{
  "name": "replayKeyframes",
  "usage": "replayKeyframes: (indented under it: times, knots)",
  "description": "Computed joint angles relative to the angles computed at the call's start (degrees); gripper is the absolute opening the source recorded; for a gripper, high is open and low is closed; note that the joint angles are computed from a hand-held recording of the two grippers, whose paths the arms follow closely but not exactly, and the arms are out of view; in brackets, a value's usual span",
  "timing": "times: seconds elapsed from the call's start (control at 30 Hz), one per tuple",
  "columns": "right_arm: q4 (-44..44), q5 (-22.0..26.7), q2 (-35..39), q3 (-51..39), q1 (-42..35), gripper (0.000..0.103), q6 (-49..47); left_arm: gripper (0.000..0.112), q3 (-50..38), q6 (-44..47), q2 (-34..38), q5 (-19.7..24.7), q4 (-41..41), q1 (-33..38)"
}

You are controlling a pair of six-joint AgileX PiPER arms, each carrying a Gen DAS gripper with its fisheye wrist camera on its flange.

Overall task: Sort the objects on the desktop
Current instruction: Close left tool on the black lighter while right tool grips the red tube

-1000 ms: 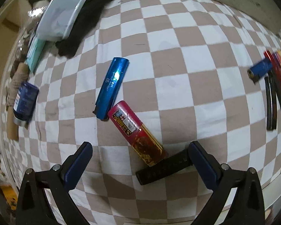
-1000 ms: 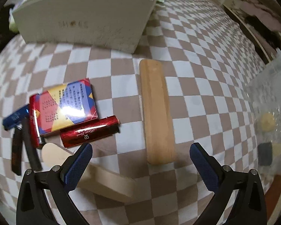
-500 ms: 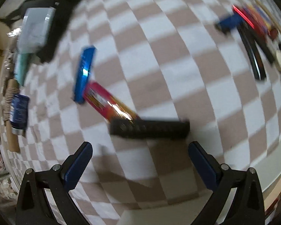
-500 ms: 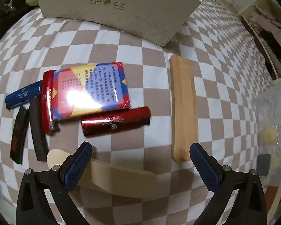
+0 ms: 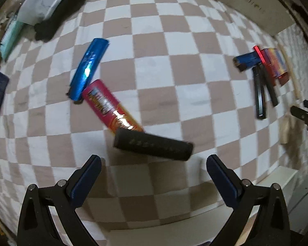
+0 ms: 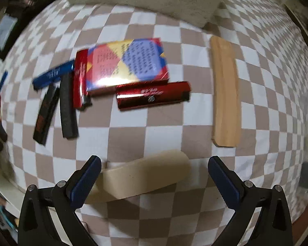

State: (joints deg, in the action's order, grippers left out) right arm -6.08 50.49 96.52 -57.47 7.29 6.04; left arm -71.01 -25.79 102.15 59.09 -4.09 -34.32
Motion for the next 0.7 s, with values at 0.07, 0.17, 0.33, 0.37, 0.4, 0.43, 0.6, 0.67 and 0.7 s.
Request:
replayKeyframes:
  times: [0.07, 0.17, 0.33, 0.37, 0.4, 0.43, 0.6, 0.67, 0.7]
  knots:
    - [1.0, -0.7, -0.6, -0.2, -1.2, 0.103, -0.4, 0.103, -1.1, 2.4, 0.3, 0.1, -1.8, 0.3]
    - [3.6, -1.5, -1.0, -0.5, -3.2, 0.103, -1.6, 0.103, -4.1, 3.6, 0.4, 1.3, 1.4, -1.8]
    - [5.0, -2.5, -0.7, -0.6, -4.2, 0.103, -2.7, 0.103, -6.0, 4.3, 0.3, 0.5, 8.3, -4.0]
    - [5.2, -2.7, -0.5, -0.6, -4.3, 0.103, -2.9, 0.103, -6.1, 5.0, 0.6, 0.5, 7.7, -3.8]
    - [5.3, -2.8, -0.3, -0.7, -4.3, 0.103, -3.0, 0.103, -6.2, 5.6, 1.0, 0.6, 7.2, -3.5]
    - [5.5, -3.0, -0.1, -0.7, -4.4, 0.103, -3.1, 0.103, -6.5, 5.4, 1.5, 1.1, 6.7, -3.7]
    - [7.2, -4.4, 0.4, -1.3, -5.0, 0.103, -3.6, 0.103, -7.2, 4.4, 3.2, 1.6, 6.3, -4.6]
    - [8.1, -5.5, 0.6, -1.4, -5.4, 0.103, -3.8, 0.101, -8.0, 2.9, 3.7, 1.7, 7.6, -5.8]
    - [8.4, -6.1, 0.7, -1.4, -5.5, 0.103, -4.0, 0.101, -8.4, 2.3, 4.0, 2.0, 8.2, -6.5]
